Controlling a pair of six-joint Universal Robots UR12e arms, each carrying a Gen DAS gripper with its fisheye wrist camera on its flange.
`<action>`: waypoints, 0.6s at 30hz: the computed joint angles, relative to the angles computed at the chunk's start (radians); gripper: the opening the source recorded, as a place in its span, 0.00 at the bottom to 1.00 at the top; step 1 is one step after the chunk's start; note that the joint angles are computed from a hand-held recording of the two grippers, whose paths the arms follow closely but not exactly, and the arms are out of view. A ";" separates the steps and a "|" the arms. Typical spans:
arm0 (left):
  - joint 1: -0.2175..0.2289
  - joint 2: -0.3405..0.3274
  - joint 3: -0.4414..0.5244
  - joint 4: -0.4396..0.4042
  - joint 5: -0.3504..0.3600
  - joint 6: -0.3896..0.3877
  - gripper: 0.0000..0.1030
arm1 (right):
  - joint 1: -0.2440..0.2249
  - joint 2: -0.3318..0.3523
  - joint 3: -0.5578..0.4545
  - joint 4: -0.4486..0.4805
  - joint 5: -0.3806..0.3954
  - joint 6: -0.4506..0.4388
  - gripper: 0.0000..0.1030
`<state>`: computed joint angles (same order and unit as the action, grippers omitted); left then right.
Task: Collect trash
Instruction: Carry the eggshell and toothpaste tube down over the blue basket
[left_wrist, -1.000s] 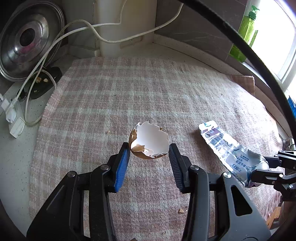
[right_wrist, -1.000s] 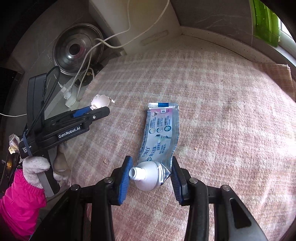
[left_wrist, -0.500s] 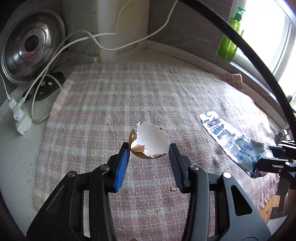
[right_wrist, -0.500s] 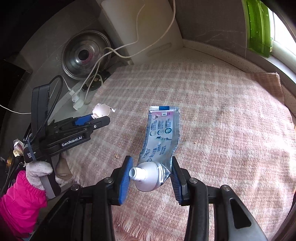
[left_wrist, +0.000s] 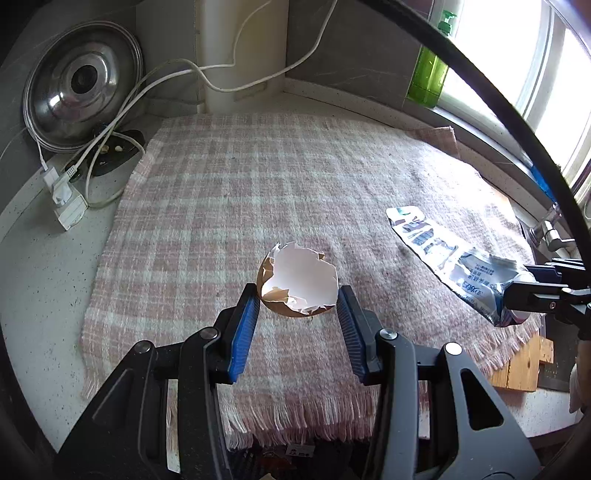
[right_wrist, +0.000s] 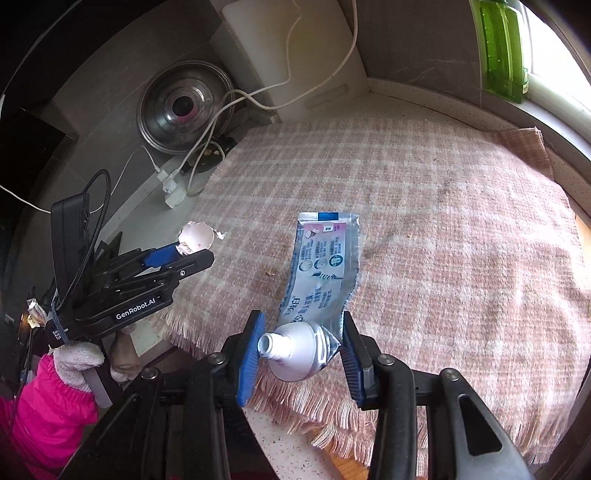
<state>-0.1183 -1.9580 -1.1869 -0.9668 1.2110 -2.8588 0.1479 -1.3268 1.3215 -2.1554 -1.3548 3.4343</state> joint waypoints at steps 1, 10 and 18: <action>0.003 0.011 -0.016 0.001 0.000 0.008 0.43 | 0.004 -0.006 0.007 -0.003 -0.002 0.009 0.40; 0.035 0.100 -0.141 0.008 -0.021 0.054 0.43 | 0.043 -0.047 0.063 -0.021 -0.014 0.074 0.40; 0.065 0.160 -0.226 0.007 -0.035 0.078 0.43 | 0.079 -0.068 0.093 -0.027 -0.011 0.106 0.40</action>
